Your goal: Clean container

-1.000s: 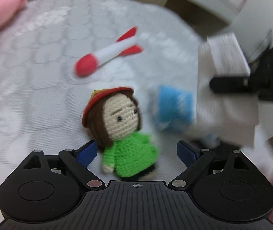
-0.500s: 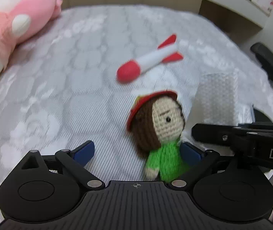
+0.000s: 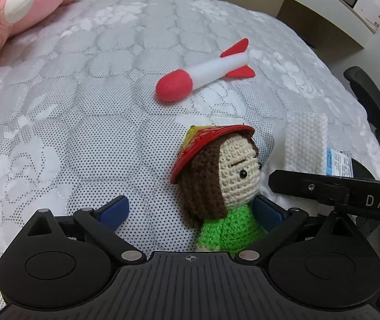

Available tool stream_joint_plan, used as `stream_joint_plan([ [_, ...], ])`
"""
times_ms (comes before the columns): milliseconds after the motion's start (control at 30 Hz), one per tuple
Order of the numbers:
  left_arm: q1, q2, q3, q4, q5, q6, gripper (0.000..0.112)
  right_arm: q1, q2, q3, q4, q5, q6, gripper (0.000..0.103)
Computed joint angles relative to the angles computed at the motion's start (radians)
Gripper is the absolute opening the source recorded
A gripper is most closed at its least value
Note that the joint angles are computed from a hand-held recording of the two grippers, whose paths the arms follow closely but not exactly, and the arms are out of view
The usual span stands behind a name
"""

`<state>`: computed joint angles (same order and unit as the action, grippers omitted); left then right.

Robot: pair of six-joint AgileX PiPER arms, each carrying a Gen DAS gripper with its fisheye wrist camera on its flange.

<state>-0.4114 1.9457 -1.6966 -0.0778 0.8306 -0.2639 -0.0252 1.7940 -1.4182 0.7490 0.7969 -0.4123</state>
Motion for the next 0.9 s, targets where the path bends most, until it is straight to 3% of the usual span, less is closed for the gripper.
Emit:
stream_joint_plan([
  [367, -0.003, -0.003, 0.004, 0.002, -0.002, 0.001, 0.102, 0.017, -0.009, 0.003, -0.011, -0.012, 0.004, 0.015],
  [533, -0.017, -0.035, 0.041, -0.097, -0.029, 0.169, 0.102, 0.012, -0.002, 0.012, -0.061, -0.012, 0.031, 0.014],
  [600, -0.053, -0.057, 0.042, -0.011, -0.017, 0.140, 0.102, -0.009, -0.009, 0.032, -0.085, -0.007, 0.046, 0.011],
  [700, -0.121, -0.090, 0.035, 0.243, 0.044, -0.025, 0.102, -0.052, -0.047, 0.082, -0.088, -0.030, 0.055, 0.011],
  [767, -0.133, -0.122, 0.060, 0.307, 0.055, -0.094, 0.102, -0.079, -0.073, 0.109, -0.078, -0.050, 0.061, 0.012],
  [900, -0.107, -0.166, 0.121, 0.115, -0.048, 0.015, 0.102, -0.152, -0.103, 0.142, 0.060, -0.027, 0.004, 0.012],
])
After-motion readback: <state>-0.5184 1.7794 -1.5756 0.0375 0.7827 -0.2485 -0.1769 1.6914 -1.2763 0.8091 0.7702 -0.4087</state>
